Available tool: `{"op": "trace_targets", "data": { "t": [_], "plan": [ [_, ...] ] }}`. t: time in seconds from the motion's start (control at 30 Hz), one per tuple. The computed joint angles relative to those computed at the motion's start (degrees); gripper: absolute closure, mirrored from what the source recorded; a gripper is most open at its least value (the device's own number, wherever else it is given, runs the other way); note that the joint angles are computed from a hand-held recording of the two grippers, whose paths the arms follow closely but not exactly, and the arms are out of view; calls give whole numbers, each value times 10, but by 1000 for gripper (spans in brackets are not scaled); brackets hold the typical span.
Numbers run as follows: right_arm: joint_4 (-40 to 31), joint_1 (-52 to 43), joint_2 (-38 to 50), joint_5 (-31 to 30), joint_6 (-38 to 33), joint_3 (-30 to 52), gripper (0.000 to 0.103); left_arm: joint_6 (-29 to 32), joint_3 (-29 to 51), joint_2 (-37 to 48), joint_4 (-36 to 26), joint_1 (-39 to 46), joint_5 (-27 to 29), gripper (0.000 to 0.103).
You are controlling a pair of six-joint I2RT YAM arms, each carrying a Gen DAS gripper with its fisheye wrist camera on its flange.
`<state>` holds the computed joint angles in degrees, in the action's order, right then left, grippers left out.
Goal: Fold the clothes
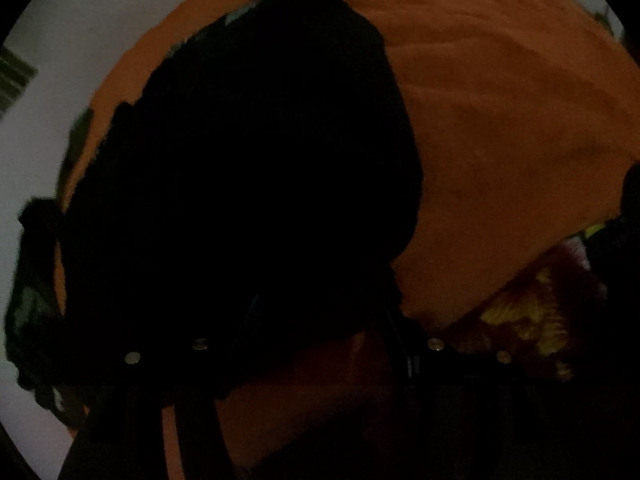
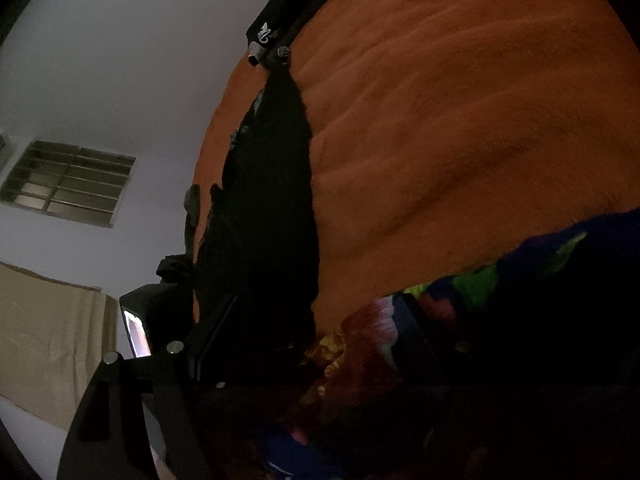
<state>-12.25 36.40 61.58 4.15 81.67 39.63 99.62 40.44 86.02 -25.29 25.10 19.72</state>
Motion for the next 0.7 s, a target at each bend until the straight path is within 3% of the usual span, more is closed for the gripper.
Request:
{"op": "trace_targets", "data": {
  "t": [0.07,0.13,0.2,0.27,0.4,0.5,0.57,0.7],
  "plan": [
    [5,0,-6,0,3,-6,24,23,-15,-9,11,11,23,46],
    [9,0,-7,2,5,-9,26,44,2,5,-20,19,38,59],
    [13,1,-9,4,7,-13,26,36,22,12,-55,13,36,80],
    [16,3,-8,5,9,-13,26,21,61,20,-105,19,51,91],
    [21,-7,-12,-11,9,-18,26,36,229,72,-313,26,88,94],
    [24,-33,-17,-49,15,-19,26,51,344,131,-433,23,71,95],
    [18,-67,-10,-96,18,-8,26,42,440,199,-489,32,39,97],
    [-55,-181,62,-260,-12,90,26,-63,541,258,-498,-11,11,98]
  ]
}}
